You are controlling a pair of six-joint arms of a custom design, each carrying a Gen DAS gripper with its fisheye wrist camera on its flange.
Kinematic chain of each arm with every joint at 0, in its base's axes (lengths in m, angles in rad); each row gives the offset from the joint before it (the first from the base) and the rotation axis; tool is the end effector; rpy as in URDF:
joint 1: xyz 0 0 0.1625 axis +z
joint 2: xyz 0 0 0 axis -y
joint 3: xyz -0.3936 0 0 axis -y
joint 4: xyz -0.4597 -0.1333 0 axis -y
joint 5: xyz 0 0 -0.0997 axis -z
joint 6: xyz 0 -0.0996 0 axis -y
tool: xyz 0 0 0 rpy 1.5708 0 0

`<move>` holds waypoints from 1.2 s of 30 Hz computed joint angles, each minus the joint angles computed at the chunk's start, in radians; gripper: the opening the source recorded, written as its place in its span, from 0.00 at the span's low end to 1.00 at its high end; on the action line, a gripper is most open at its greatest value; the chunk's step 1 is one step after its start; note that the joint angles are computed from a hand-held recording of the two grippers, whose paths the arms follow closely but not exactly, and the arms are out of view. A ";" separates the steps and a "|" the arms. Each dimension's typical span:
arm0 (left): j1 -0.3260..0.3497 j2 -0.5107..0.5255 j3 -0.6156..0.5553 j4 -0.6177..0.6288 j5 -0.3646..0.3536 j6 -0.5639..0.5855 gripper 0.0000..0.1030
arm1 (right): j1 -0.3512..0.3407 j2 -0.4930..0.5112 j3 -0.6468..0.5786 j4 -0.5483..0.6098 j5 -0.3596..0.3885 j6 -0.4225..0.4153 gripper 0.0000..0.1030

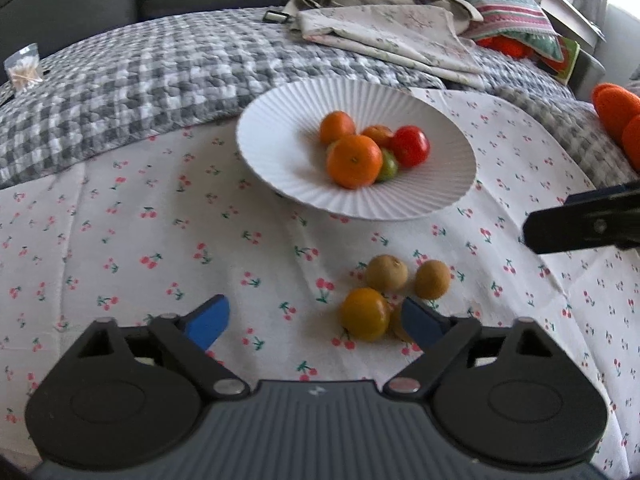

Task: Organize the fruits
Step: 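Move both tools back to the small fruits beside the plate, then grasp a tangerine with the left tool while the right tool grasps a brown fruit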

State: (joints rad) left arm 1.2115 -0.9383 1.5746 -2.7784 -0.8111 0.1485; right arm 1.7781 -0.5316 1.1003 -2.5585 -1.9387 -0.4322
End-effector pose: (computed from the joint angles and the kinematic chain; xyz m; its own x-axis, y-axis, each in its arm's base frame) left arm -0.0660 -0.7500 0.2000 -0.7570 0.0239 -0.6530 0.4123 0.7927 -0.4491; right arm 0.2715 -0.8171 0.0701 -0.7777 -0.4188 0.4688 -0.5658 0.7913 -0.2318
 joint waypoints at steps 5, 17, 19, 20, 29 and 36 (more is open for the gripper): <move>0.009 0.008 -0.001 -0.010 -0.026 0.031 0.72 | 0.003 0.015 -0.010 0.005 -0.024 -0.021 0.98; 0.032 0.008 -0.021 0.034 -0.158 0.032 0.32 | -0.001 0.028 -0.026 0.015 -0.034 -0.025 0.97; 0.033 0.006 -0.024 0.047 -0.175 0.022 0.26 | -0.001 0.032 -0.029 0.015 -0.035 -0.026 0.97; 0.031 0.005 -0.024 0.049 -0.172 0.020 0.26 | -0.001 0.034 -0.032 0.016 -0.037 -0.026 0.96; 0.035 -0.015 -0.021 0.049 -0.154 -0.022 0.25 | -0.004 0.068 -0.071 0.046 -0.056 -0.023 0.85; 0.031 -0.031 -0.018 0.045 -0.128 -0.035 0.25 | -0.011 0.095 -0.103 0.079 -0.054 -0.002 0.69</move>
State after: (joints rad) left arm 1.2424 -0.9698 1.5570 -2.7332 -0.9396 0.1137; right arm 1.7668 -0.4364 0.9969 -2.4796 -1.9932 -0.4339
